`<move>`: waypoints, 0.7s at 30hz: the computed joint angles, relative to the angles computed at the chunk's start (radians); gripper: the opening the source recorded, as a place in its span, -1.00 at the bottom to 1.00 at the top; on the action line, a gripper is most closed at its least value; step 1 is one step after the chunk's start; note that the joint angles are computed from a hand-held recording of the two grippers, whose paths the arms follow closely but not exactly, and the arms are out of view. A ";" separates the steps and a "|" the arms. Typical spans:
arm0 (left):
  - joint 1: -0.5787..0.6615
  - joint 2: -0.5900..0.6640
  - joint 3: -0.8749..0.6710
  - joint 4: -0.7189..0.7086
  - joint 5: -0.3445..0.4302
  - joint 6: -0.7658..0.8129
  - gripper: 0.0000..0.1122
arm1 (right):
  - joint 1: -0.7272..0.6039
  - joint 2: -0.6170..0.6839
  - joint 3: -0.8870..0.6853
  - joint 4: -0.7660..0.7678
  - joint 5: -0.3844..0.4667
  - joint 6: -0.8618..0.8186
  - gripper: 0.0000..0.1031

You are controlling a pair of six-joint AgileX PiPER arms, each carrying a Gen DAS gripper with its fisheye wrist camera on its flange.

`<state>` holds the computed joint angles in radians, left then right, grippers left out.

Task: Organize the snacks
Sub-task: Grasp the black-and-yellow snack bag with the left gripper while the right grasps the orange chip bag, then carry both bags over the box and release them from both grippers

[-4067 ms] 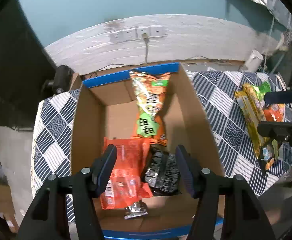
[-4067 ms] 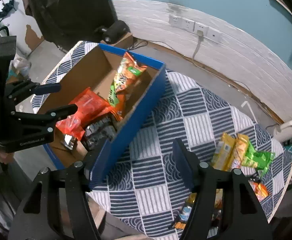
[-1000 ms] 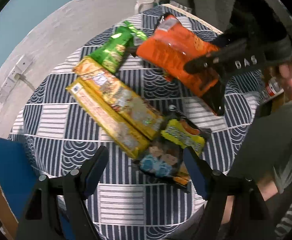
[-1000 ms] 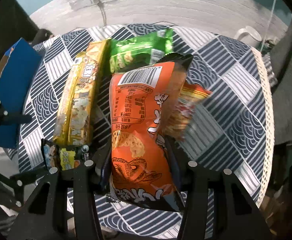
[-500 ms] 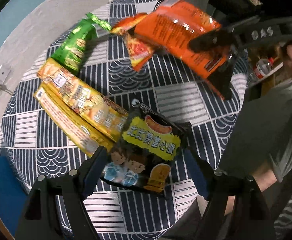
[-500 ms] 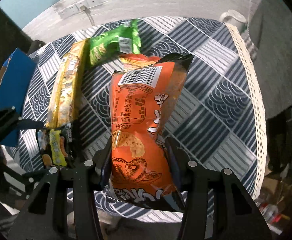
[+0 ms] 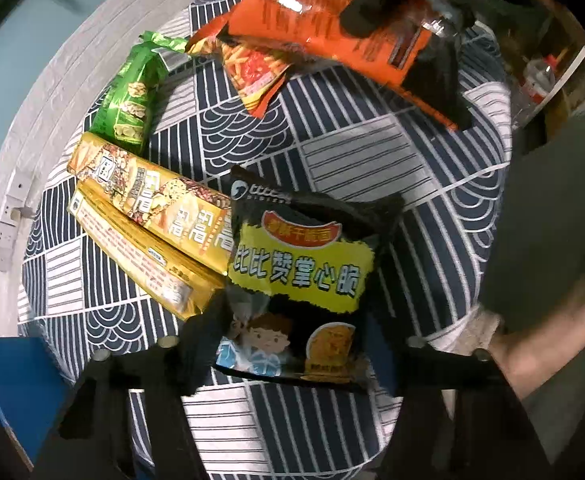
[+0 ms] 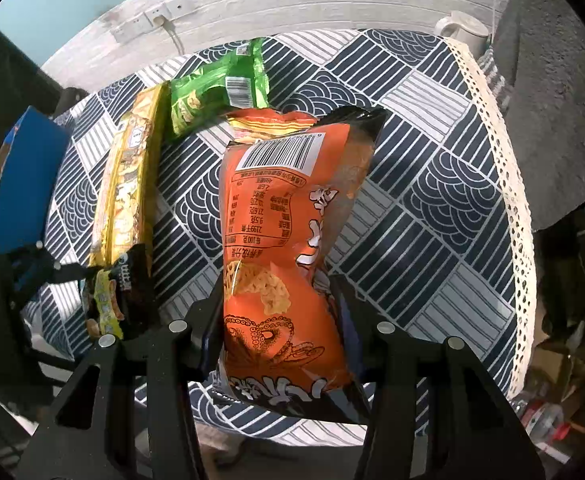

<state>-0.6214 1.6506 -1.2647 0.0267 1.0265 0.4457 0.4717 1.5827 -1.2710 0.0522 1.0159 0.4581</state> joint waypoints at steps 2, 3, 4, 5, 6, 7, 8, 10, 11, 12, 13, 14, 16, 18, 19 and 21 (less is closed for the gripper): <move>0.010 -0.012 0.000 -0.012 0.015 -0.003 0.01 | 0.005 0.005 -0.011 -0.004 0.005 0.002 -0.07; 0.009 -0.021 0.004 -0.010 0.014 -0.011 -0.01 | 0.007 0.006 -0.015 -0.006 0.007 0.002 -0.07; 0.011 -0.029 0.006 -0.011 0.013 -0.016 -0.02 | 0.010 0.008 -0.023 -0.010 0.011 0.005 -0.07; 0.019 -0.039 0.005 -0.019 0.017 -0.012 -0.02 | 0.013 0.008 -0.029 -0.013 0.014 0.007 -0.07; 0.029 -0.049 0.002 -0.034 0.024 -0.008 -0.02 | 0.016 0.009 -0.036 -0.017 0.017 0.009 -0.07; 0.039 -0.063 0.003 -0.050 0.036 -0.003 -0.02 | 0.017 0.009 -0.040 -0.019 0.019 0.010 -0.07; 0.058 -0.070 -0.004 -0.071 0.047 0.006 -0.02 | 0.021 0.009 -0.046 -0.023 0.022 0.014 -0.07; 0.093 -0.086 -0.015 -0.103 0.064 0.012 -0.02 | 0.026 0.010 -0.057 -0.029 0.029 0.018 -0.07; 0.111 -0.096 -0.018 -0.109 0.072 0.016 -0.02 | 0.030 0.012 -0.065 -0.033 0.033 0.022 -0.07; 0.127 -0.107 -0.023 -0.112 0.078 0.013 -0.02 | 0.034 0.014 -0.072 -0.037 0.037 0.026 -0.07; 0.144 -0.110 -0.028 -0.118 0.081 0.020 -0.02 | 0.040 0.017 -0.084 -0.043 0.044 0.029 -0.07; 0.160 -0.103 -0.051 -0.122 0.094 0.023 -0.02 | 0.045 0.021 -0.093 -0.049 0.049 0.032 -0.07; 0.196 -0.105 -0.069 -0.132 0.111 0.031 -0.02 | 0.060 0.030 -0.119 -0.063 0.061 0.042 -0.07; 0.225 -0.085 -0.101 -0.142 0.118 0.042 -0.02 | 0.072 0.037 -0.142 -0.073 0.070 0.050 -0.07; 0.238 -0.089 -0.110 -0.144 0.119 0.038 -0.02 | 0.082 0.043 -0.160 -0.082 0.076 0.057 -0.07; 0.254 -0.086 -0.127 -0.147 0.124 0.030 -0.02 | 0.092 0.054 -0.187 -0.089 0.085 0.062 -0.07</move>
<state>-0.3677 1.5643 -1.3920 -0.1202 1.1504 0.4755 0.5641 1.6366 -1.4584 -0.0368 1.1014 0.5200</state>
